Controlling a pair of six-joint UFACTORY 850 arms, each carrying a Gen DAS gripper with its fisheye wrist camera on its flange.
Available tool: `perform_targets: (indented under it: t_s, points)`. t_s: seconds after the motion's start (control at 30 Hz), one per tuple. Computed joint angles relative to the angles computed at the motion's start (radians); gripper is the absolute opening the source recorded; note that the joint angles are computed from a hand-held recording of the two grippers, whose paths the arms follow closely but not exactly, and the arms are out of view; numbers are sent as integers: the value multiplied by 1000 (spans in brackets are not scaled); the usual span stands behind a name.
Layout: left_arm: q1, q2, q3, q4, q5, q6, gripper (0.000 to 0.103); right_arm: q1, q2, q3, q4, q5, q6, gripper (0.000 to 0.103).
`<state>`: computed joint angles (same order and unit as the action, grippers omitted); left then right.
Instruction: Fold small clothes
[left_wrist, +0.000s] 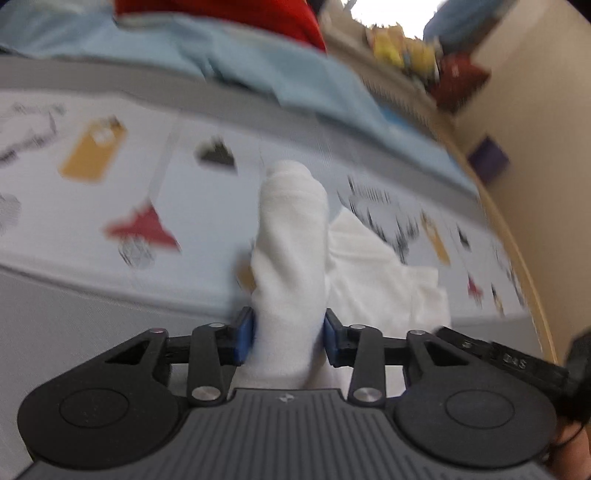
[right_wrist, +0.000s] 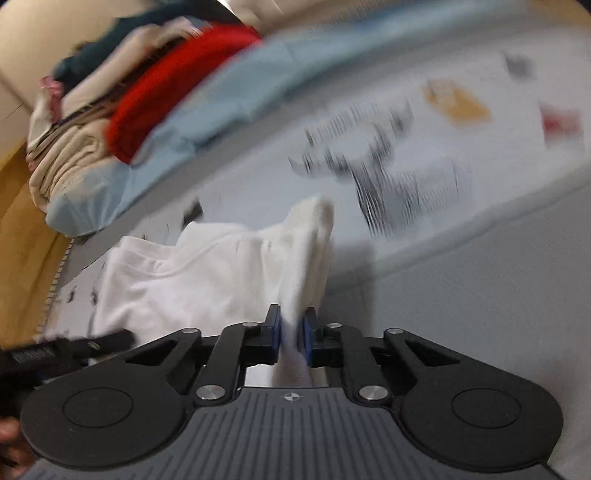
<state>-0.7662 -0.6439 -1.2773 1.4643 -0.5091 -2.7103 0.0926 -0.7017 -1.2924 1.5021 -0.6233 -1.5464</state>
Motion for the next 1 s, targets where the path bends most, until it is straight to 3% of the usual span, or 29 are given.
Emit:
perform_targets:
  t_s: [0.07, 0.1, 0.17, 0.27, 0.37, 0.43, 0.47, 0.5, 0.6, 0.67, 0.8, 0.9, 0.93, 1.0]
  points:
    - [-1, 22, 28, -1, -40, -40, 46, 16, 26, 33, 188, 53, -156, 18]
    - [2, 35, 49, 38, -28, -101, 46, 21, 31, 37, 231, 85, -176, 23]
    - [6, 53, 74, 93, 7, -162, 46, 19, 37, 41, 258, 102, -195, 23]
    - [19, 46, 61, 30, 92, -43, 46, -2, 32, 30, 146, -3, -165, 23]
    - [39, -1, 24, -238, 203, 271, 45, 12, 25, 21, -38, -54, -131, 23]
    - [30, -29, 1, -391, 179, 459, 44, 46, 10, 7, -247, 31, -47, 25]
    - [28, -27, -6, -424, 169, 500, 44, 63, 11, 18, -309, 97, -17, 40]
    - [25, -18, -5, -441, 160, 500, 44, 73, 13, 28, -330, 152, -6, 49]
    - [19, 20, 42, -361, 164, 325, 47, 60, 16, 24, -296, 146, 46, 47]
    - [20, 36, 67, -378, 175, 300, 51, 54, 23, 26, -301, 141, 79, 47]
    - [43, 35, 87, -555, 259, 436, 55, 31, 8, 4, -382, 23, 194, 52]
    - [42, 20, 85, -513, 275, 382, 54, 30, -21, -25, -522, -20, 353, 60]
    - [39, 16, 81, -490, 272, 350, 54, 26, -23, -26, -520, -22, 362, 59]
    - [34, 12, 75, -425, 280, 283, 53, 13, -20, -25, -459, -19, 343, 34]
